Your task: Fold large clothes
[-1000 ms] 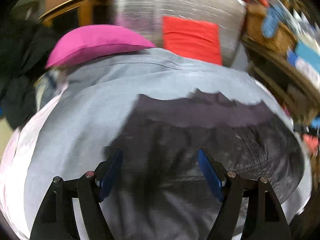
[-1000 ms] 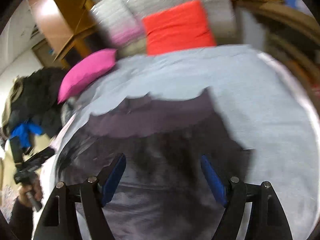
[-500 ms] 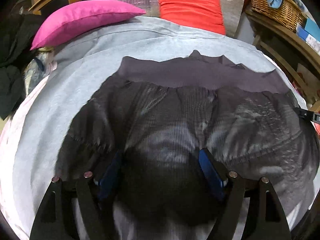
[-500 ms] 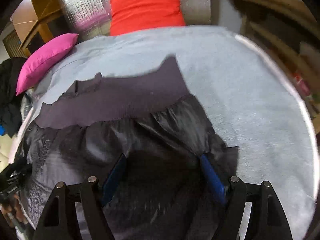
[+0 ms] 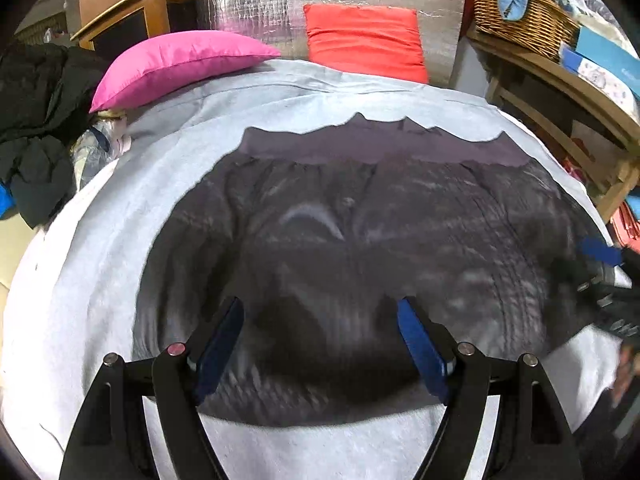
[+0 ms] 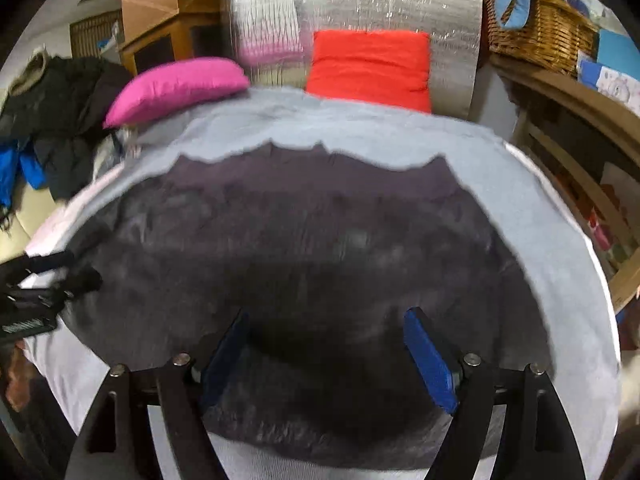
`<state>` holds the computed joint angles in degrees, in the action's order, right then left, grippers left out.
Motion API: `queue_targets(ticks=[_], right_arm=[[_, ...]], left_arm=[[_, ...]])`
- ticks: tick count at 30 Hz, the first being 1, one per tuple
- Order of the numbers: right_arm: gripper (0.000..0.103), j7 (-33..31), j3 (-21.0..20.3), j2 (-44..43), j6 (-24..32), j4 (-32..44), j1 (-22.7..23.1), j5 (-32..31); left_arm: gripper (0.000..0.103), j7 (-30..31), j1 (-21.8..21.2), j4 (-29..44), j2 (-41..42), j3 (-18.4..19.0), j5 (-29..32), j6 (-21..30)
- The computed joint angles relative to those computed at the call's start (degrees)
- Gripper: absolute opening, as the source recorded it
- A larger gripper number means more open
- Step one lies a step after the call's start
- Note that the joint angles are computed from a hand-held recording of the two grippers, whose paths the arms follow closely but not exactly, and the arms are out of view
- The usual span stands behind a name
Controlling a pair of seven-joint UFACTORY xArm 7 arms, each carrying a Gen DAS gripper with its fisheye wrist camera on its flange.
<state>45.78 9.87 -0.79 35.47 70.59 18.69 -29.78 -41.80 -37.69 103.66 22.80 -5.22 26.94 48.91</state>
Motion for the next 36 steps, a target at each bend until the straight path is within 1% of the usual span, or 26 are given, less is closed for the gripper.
queue_targets(ticks=[2, 4, 6, 7, 11, 14, 15, 17, 20, 21, 23, 27, 29, 32, 36], right_arm=[[0.083, 1.1, 0.0, -0.2, -0.3, -2.1, 0.0, -0.4], [0.083, 3.1, 0.1, -0.1, -1.1, -2.9, 0.0, -2.8], [0.083, 3.6, 0.2, -0.1, -0.5, -2.8, 0.1, -3.5], [0.084, 3.3, 0.2, 0.0, -0.1, -2.5, 0.2, -3.1], [0.084, 3.9, 0.5, -1.0, 1.7, -2.4, 0.4, -1.8], [0.084, 4.9, 1.1, -5.2, 0.3, -5.6, 0.5, 1.8], [0.084, 6.2, 1.7, -6.7, 0.1, -6.6, 0.3, 2.1], [0.089, 9.0, 3.0, -9.5, -0.2, -8.8, 0.1, 3.1], [0.090, 12.8, 5.3, -13.8, -0.2, -12.3, 0.0, 5.3], [0.090, 13.3, 6.0, -14.7, 0.1, -12.8, -0.1, 5.9], [0.090, 13.8, 7.4, -16.2, 1.3, -13.5, 0.0, 6.6], [0.090, 15.9, 10.5, -18.2, 3.8, -13.6, -0.9, 4.1], [0.090, 16.6, 11.6, -18.8, 5.4, -13.2, -1.2, 2.9], [0.090, 16.9, 12.5, -18.9, 7.6, -12.6, -1.5, 1.5], [0.090, 17.1, 12.5, -18.5, 9.4, -12.3, -1.3, 0.8]], left_arm=[[0.080, -0.4, 0.0, -1.0, -0.5, -0.2, -0.4, -0.4], [0.080, -0.8, 0.0, -1.8, -0.5, -0.4, -0.7, -0.8], [0.082, -1.4, -0.3, -2.6, -0.3, -0.3, -0.1, -1.0], [0.084, -1.7, -0.5, -2.7, -0.1, -0.1, 0.4, -0.9], [0.084, -2.5, -1.3, -3.4, -0.6, 0.0, 1.9, 0.0], [0.084, -3.3, -1.2, -5.2, -3.0, -0.5, 2.2, 0.0], [0.084, -4.2, -1.4, -6.0, -4.0, -0.5, 3.0, -0.2], [0.087, -8.0, -2.3, -8.2, -6.7, -0.5, 6.2, -0.2], [0.090, -12.3, -3.1, -10.5, -9.5, -1.8, 10.8, 0.4], [0.091, -13.7, -3.6, -11.0, -10.3, -2.4, 12.7, 1.1], [0.095, -14.6, -3.9, -11.1, -10.9, -3.7, 14.3, 2.6], [0.096, -16.3, -4.5, -10.7, -11.5, -5.4, 15.8, 5.6], [0.096, -16.4, -4.3, -10.8, -11.7, -6.0, 15.0, 5.5], [0.096, -16.0, -4.1, -10.4, -11.5, -6.4, 14.2, 5.9], [0.096, -16.7, -4.3, -10.3, -11.6, -6.4, 14.1, 6.9]])
